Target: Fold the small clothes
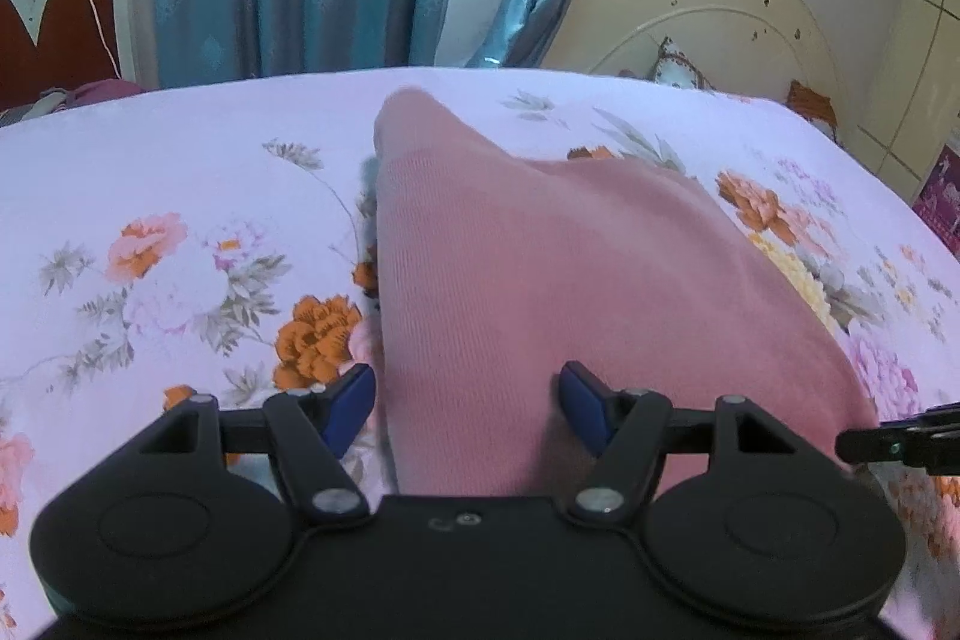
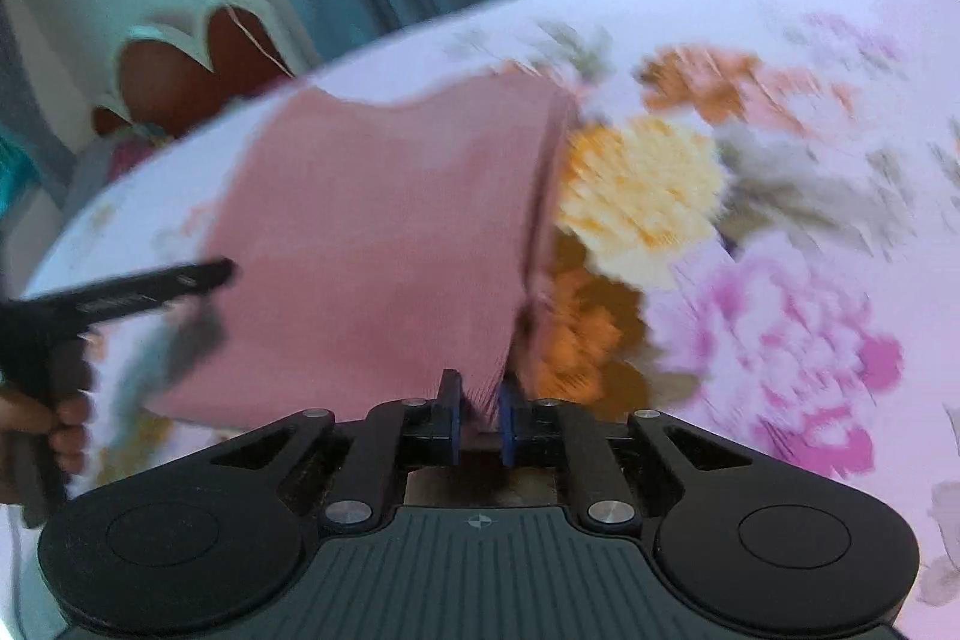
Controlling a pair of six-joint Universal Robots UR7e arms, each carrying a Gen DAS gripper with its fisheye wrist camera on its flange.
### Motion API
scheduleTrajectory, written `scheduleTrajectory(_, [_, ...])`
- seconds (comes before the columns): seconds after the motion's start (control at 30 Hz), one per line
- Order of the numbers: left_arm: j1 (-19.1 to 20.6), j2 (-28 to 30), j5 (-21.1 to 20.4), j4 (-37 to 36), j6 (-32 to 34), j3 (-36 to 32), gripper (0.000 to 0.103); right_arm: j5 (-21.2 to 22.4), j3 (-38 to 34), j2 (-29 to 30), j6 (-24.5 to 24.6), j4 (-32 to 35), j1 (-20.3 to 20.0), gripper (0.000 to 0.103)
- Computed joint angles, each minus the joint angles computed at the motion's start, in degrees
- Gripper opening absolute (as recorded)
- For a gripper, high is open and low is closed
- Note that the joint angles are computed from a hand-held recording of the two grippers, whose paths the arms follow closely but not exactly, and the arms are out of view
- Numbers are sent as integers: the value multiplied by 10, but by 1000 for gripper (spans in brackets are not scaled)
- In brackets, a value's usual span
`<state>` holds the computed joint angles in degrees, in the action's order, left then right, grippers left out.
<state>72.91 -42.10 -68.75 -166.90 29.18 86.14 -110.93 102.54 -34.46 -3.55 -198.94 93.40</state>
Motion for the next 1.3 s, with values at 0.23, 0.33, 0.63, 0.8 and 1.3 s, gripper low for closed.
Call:
scheduleTrajectory(0.23, [-8,-10,14,13,0,5,69,-29,2,-7,-19,-1,15,14])
scheduleTrajectory(0.33, [-12,-11,17,11,-1,-1,69,-37,1,-9,-22,-37,25,23])
scheduleTrajectory(0.63, [-26,9,24,2,19,-34,66,-51,-89,34,-57,-74,47,23])
scheduleTrajectory(0.8, [-30,31,13,8,35,-71,62,-60,-165,69,-58,-51,47,23])
scheduleTrajectory(1.3, [-8,146,18,60,66,-236,52,-110,-400,192,-52,48,18,23])
